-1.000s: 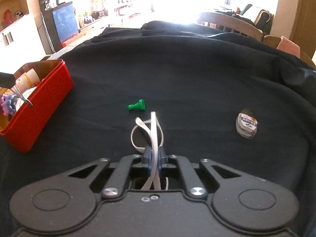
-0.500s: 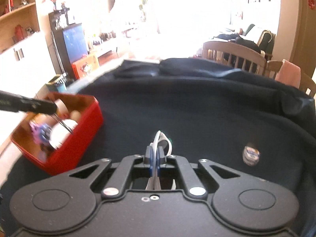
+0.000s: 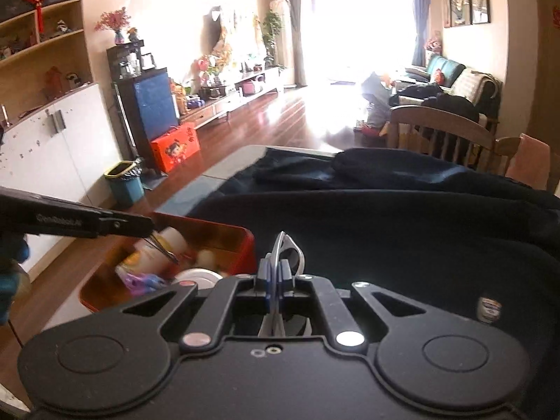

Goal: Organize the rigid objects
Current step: 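Carry the nail clipper with the left tool to the tin box while the right tool carries the sunglasses, then open the left tool to drop the clipper in the box while the right tool releases the sunglasses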

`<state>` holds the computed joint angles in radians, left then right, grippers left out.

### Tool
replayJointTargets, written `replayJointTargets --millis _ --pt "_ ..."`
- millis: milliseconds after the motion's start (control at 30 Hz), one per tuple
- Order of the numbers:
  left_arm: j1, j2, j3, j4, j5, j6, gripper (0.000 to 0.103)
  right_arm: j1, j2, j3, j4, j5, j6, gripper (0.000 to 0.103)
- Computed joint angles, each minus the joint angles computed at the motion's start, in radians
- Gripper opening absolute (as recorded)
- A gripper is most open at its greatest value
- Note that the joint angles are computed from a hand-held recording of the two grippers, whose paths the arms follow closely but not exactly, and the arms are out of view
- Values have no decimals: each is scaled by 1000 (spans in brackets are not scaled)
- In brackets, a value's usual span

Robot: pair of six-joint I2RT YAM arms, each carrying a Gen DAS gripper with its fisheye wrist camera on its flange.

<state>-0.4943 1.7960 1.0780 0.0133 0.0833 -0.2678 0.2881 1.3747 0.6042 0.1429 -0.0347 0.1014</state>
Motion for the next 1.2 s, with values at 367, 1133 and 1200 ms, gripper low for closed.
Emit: replayJointTargets --millis 367,1133,1200 --pt "132 -10 -52 6 60 67 11 172 205 148 38 96 69 3" --pt "184 149 54 43 135 73 11 212 498 329 36 181 154 5" --pt "166 164 62 24 121 97 11 213 495 323 34 182 153 8"
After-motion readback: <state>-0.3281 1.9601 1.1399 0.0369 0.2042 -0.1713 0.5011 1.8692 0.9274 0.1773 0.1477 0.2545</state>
